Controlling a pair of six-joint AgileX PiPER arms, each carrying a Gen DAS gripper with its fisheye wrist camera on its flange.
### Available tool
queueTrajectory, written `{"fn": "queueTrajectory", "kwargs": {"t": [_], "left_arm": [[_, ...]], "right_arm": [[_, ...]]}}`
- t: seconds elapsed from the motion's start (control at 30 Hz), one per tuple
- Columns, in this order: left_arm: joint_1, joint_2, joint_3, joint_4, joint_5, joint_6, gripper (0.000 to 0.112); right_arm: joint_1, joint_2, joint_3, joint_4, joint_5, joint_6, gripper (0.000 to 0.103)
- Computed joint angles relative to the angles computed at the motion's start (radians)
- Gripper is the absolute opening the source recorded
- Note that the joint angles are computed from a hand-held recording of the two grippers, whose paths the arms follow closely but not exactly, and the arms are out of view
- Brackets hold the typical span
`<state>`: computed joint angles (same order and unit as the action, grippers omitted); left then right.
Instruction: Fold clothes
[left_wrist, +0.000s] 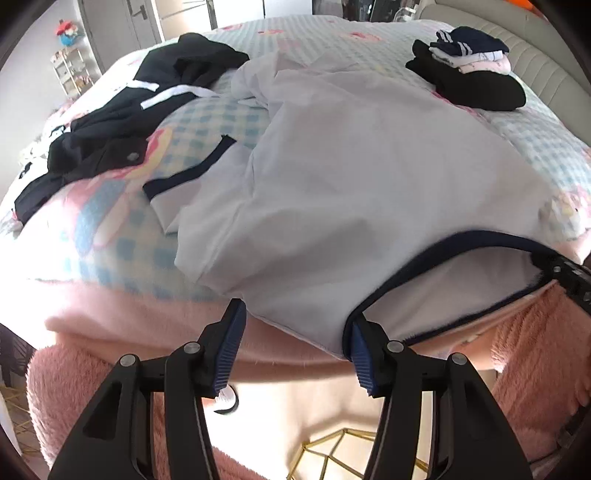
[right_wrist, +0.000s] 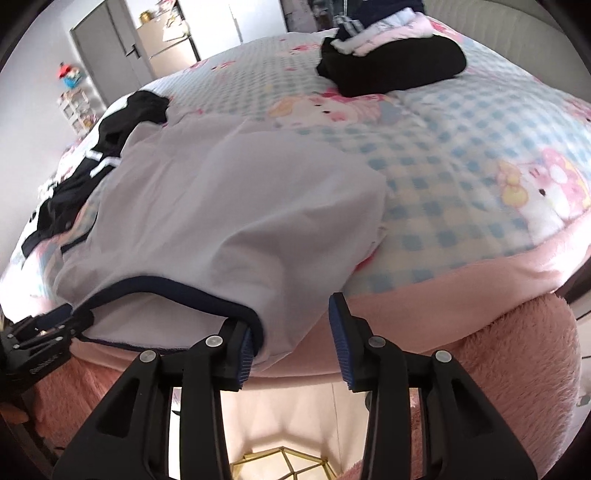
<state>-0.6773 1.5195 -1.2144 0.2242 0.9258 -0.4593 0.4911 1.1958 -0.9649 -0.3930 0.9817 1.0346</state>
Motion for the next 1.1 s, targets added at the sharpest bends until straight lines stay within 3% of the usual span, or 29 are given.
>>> {"fn": "queueTrajectory", "kwargs": {"t": [0.1, 0.3, 0.5, 0.73, 0.87, 0.97, 1.1], "left_arm": [[-0.023, -0.034, 0.034, -0.015, 0.016, -0.010, 0.056], [0.021, -0.097, 0.084, -0.152, -0.040, 0.100, 0.056], [0.207, -0.147, 0.108, -0.437, -0.037, 0.338, 0.056], [0.241, -0.185, 0.152, -0.397, -0.038, 0.323, 0.054], [0.219, -0.164, 0.152, -0.354, -0.024, 0.330, 0.054], [0.167, -0.160, 0.161, -0.366, -0.054, 0.353, 0.054], [0.052, -0.114, 0.135, -0.282, -0.078, 0.273, 0.055]], "right_arm": [[0.017, 0.030, -0.004, 0.000, 0.004, 0.005, 0.038], [0.019, 0.012, -0.016, 0.092, -0.010, -0.079, 0.038], [0.190, 0.050, -0.112, 0.110, -0.030, -0.172, 0.038], [0.195, 0.244, -0.233, 0.252, -0.089, -0.362, 0.039], [0.166, 0.309, -0.265, 0.278, -0.067, -0.377, 0.039], [0.166, 0.267, -0.225, 0.257, -0.046, -0.323, 0.039], [0.217, 0.148, -0.148, 0.127, 0.039, -0.175, 0.039]]}}
